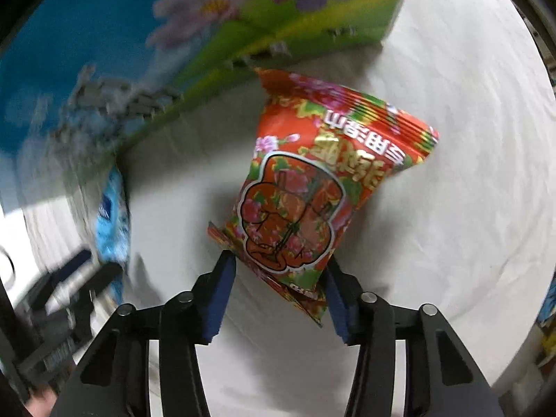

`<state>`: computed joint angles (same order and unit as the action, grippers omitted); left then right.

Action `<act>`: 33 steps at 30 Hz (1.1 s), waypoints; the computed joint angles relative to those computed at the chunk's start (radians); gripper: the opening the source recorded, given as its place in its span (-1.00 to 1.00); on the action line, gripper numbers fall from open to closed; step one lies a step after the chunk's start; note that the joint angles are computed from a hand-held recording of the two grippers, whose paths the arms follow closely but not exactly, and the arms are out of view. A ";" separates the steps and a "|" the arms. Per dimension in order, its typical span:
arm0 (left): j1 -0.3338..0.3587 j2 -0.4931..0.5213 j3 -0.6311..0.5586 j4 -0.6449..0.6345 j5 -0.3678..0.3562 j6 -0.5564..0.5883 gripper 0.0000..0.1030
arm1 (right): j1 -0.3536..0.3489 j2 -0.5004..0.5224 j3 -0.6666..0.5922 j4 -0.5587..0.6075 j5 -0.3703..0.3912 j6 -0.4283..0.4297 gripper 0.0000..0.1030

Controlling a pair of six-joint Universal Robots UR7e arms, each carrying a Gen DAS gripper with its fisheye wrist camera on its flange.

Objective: Organize soft objects
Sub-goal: 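Grasp the red-orange snack bag with the right tool while the left grasps the blue tube snack, then place both snacks into the box beside the others and open both tools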

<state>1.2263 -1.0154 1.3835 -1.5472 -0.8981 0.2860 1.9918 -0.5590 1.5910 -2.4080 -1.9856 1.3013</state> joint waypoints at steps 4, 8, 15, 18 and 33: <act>0.000 0.020 0.019 -0.017 0.017 -0.008 0.07 | 0.008 -0.009 0.021 0.021 0.057 -0.033 -0.10; -0.011 -0.012 0.057 -0.006 -0.010 -0.052 -0.46 | 0.032 -0.039 0.060 -0.017 -0.009 -0.011 0.07; 0.008 -0.105 0.141 0.037 -0.057 -0.197 -0.54 | -0.004 -0.030 0.066 -0.082 -0.033 0.052 0.52; 0.035 -0.115 0.125 0.073 -0.089 -0.237 -0.54 | -0.010 -0.014 0.021 -0.015 -0.032 0.016 0.24; 0.031 -0.124 0.173 0.002 -0.038 -0.239 -0.39 | -0.018 0.015 -0.022 0.075 0.025 -0.019 0.28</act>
<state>1.2570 -1.1395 1.5564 -1.5456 -0.9359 0.0469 1.9740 -0.5438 1.5691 -2.3333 -1.9608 1.2825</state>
